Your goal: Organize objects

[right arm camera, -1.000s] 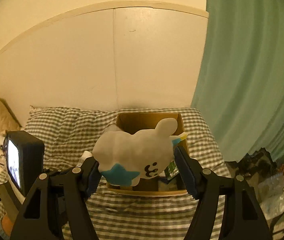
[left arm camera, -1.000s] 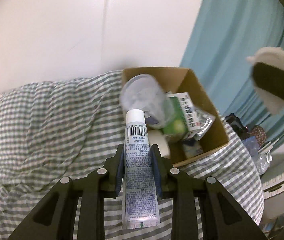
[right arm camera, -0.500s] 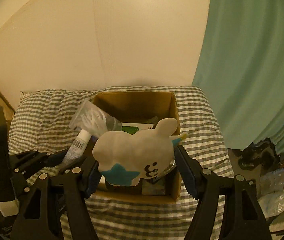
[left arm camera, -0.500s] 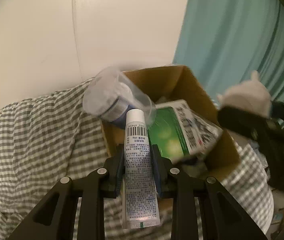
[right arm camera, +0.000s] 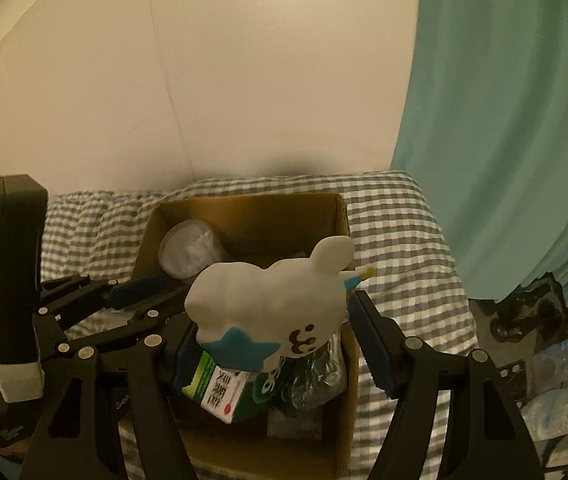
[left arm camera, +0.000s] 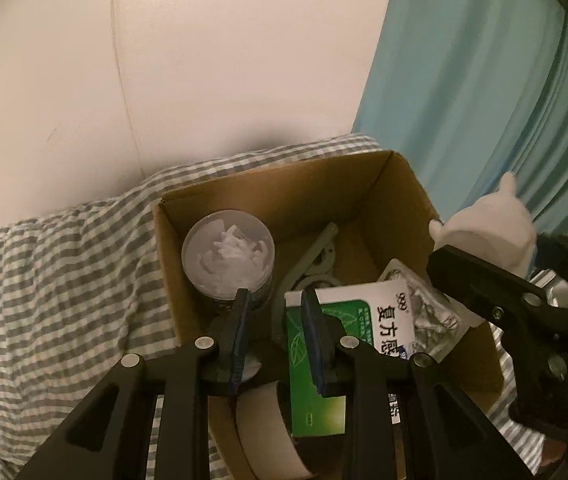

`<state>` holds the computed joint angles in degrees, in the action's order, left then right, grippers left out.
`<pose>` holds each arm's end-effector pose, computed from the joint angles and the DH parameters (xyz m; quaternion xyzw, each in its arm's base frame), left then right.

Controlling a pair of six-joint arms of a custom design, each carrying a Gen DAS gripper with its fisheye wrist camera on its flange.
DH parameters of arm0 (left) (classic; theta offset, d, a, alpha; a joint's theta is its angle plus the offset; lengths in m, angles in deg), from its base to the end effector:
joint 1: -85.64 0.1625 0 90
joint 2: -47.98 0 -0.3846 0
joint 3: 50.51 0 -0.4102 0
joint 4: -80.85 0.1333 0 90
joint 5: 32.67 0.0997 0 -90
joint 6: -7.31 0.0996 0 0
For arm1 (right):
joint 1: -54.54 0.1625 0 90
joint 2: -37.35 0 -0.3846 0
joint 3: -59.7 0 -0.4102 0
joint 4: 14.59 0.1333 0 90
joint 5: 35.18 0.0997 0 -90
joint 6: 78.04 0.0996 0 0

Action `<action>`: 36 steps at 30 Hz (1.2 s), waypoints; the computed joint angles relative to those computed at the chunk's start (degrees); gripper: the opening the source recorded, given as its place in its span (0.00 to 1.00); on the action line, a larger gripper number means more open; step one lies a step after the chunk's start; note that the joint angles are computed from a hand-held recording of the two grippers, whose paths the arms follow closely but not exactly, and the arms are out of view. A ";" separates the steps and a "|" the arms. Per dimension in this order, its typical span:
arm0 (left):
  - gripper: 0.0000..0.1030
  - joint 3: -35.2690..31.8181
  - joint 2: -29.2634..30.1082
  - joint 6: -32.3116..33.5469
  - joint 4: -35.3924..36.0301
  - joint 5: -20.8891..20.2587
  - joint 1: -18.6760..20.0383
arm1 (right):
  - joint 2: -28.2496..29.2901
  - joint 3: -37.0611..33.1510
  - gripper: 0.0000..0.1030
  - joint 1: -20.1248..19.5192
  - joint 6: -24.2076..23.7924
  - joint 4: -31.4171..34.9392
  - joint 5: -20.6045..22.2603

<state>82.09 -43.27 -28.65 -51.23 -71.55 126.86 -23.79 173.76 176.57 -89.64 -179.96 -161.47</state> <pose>-0.1620 -0.4222 0.2148 0.0980 0.8968 -0.2950 0.3149 0.3578 -0.4317 0.1360 0.2901 -0.8879 0.2362 0.2678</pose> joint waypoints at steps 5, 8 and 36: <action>0.32 0.28 -1.20 -2.86 3.46 1.17 -1.31 | -0.15 0.59 0.74 -1.16 0.71 -1.72 2.05; 0.63 0.14 -2.49 -6.06 7.61 2.71 -3.02 | -0.46 1.08 0.85 -0.85 0.41 -3.33 2.15; 1.00 -13.15 -19.43 -80.17 99.97 7.33 -41.47 | -15.52 9.39 1.00 17.11 3.27 -3.94 -5.78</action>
<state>68.94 -62.70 -108.82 48.74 -64.22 85.39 -39.31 183.15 193.68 -86.37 -183.90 -167.25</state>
